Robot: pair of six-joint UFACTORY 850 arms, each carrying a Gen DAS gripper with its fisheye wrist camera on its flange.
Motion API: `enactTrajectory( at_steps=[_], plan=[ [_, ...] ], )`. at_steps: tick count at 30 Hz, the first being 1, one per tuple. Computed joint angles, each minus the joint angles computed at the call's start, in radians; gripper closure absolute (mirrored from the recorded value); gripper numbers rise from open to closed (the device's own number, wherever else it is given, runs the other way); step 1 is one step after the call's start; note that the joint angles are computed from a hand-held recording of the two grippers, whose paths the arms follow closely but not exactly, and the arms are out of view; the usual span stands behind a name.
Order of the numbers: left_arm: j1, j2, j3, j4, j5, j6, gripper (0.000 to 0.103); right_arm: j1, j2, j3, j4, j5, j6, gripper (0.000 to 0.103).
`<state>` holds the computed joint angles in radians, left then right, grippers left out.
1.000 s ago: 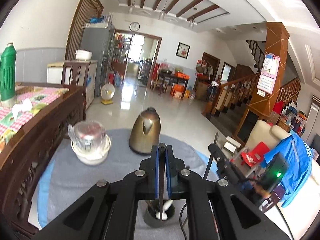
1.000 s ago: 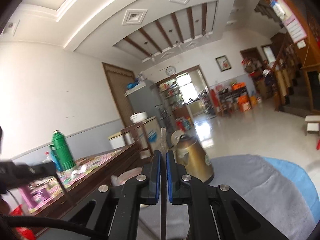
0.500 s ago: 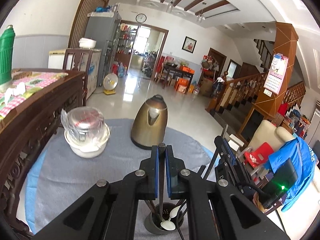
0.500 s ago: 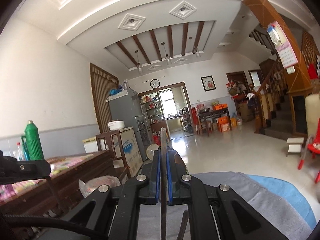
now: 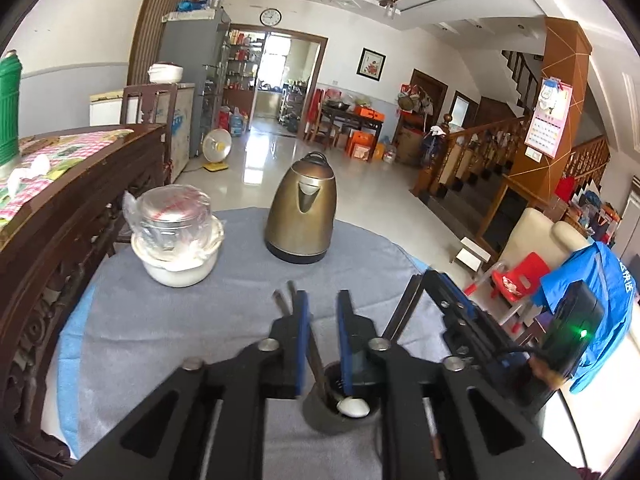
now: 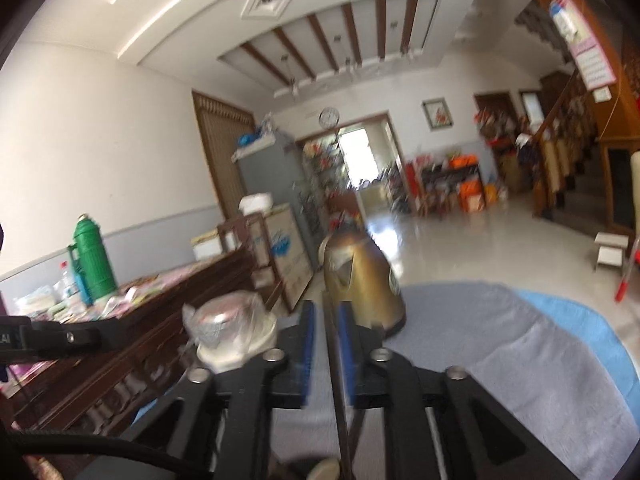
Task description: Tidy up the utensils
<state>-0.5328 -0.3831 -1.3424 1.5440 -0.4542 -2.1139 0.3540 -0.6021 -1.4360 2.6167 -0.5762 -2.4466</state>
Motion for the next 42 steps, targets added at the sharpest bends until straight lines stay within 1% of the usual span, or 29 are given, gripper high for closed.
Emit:
enactTrajectory(
  at_steps=[1, 2, 3, 4, 5, 6, 7, 8, 11, 14, 17, 21, 25, 27, 31, 38, 42],
  plan=[
    [-0.008, 0.015, 0.02, 0.012, -0.017, -0.02, 0.065, -0.012, 0.015, 0.018, -0.027, -0.007, 0.031, 0.078],
    [-0.021, 0.037, 0.05, 0.027, -0.049, -0.05, 0.053, -0.023, 0.034, 0.046, -0.036, -0.025, 0.048, 0.077],
    [-0.03, 0.05, 0.068, 0.034, -0.072, -0.068, 0.049, -0.036, 0.056, 0.078, -0.056, -0.044, 0.076, 0.076],
    [-0.04, 0.064, 0.087, 0.035, -0.093, -0.08, 0.047, -0.051, 0.075, 0.103, -0.087, -0.056, 0.114, 0.072],
    [-0.049, 0.075, 0.104, 0.03, -0.109, -0.086, 0.044, -0.06, 0.089, 0.122, -0.104, -0.064, 0.14, 0.067],
    [-0.062, 0.087, 0.122, 0.013, -0.125, -0.088, 0.036, -0.067, 0.107, 0.15, -0.104, -0.074, 0.152, 0.066],
    [-0.069, 0.091, 0.132, -0.001, -0.133, -0.088, 0.032, -0.076, 0.123, 0.173, -0.112, -0.083, 0.165, 0.059],
    [-0.082, 0.096, 0.145, -0.018, -0.145, -0.089, 0.03, -0.089, 0.146, 0.207, -0.127, -0.094, 0.18, 0.048],
    [-0.107, 0.092, 0.159, -0.087, -0.165, -0.058, 0.025, -0.098, 0.189, 0.266, -0.124, -0.098, 0.162, 0.047],
    [-0.135, 0.084, 0.168, -0.145, -0.18, -0.044, 0.025, -0.104, 0.233, 0.324, -0.14, -0.096, 0.146, 0.047],
    [-0.171, 0.069, 0.159, -0.205, -0.223, -0.007, 0.025, -0.108, 0.275, 0.374, -0.161, -0.096, 0.131, 0.047],
    [-0.226, 0.056, 0.141, -0.249, -0.33, 0.043, 0.022, -0.11, 0.337, 0.441, -0.133, -0.103, 0.064, 0.047],
    [-0.287, 0.046, 0.118, -0.261, -0.454, 0.077, 0.015, -0.131, 0.394, 0.494, -0.151, -0.126, 0.078, 0.047],
    [-0.32, 0.04, 0.103, -0.256, -0.524, 0.098, 0.01, -0.142, 0.423, 0.525, -0.155, -0.147, 0.085, 0.046],
    [-0.37, 0.033, 0.08, -0.264, -0.615, 0.127, 0.007, -0.159, 0.484, 0.587, -0.16, -0.177, 0.085, 0.043],
    [-0.443, 0.034, 0.062, -0.291, -0.703, 0.143, 0.004, -0.197, 0.558, 0.665, -0.207, -0.231, 0.145, 0.041],
    [-0.486, 0.002, 0.019, -0.339, -0.815, 0.166, 0.004, -0.222, 0.588, 0.699, -0.277, -0.255, 0.225, 0.04]
  ],
)
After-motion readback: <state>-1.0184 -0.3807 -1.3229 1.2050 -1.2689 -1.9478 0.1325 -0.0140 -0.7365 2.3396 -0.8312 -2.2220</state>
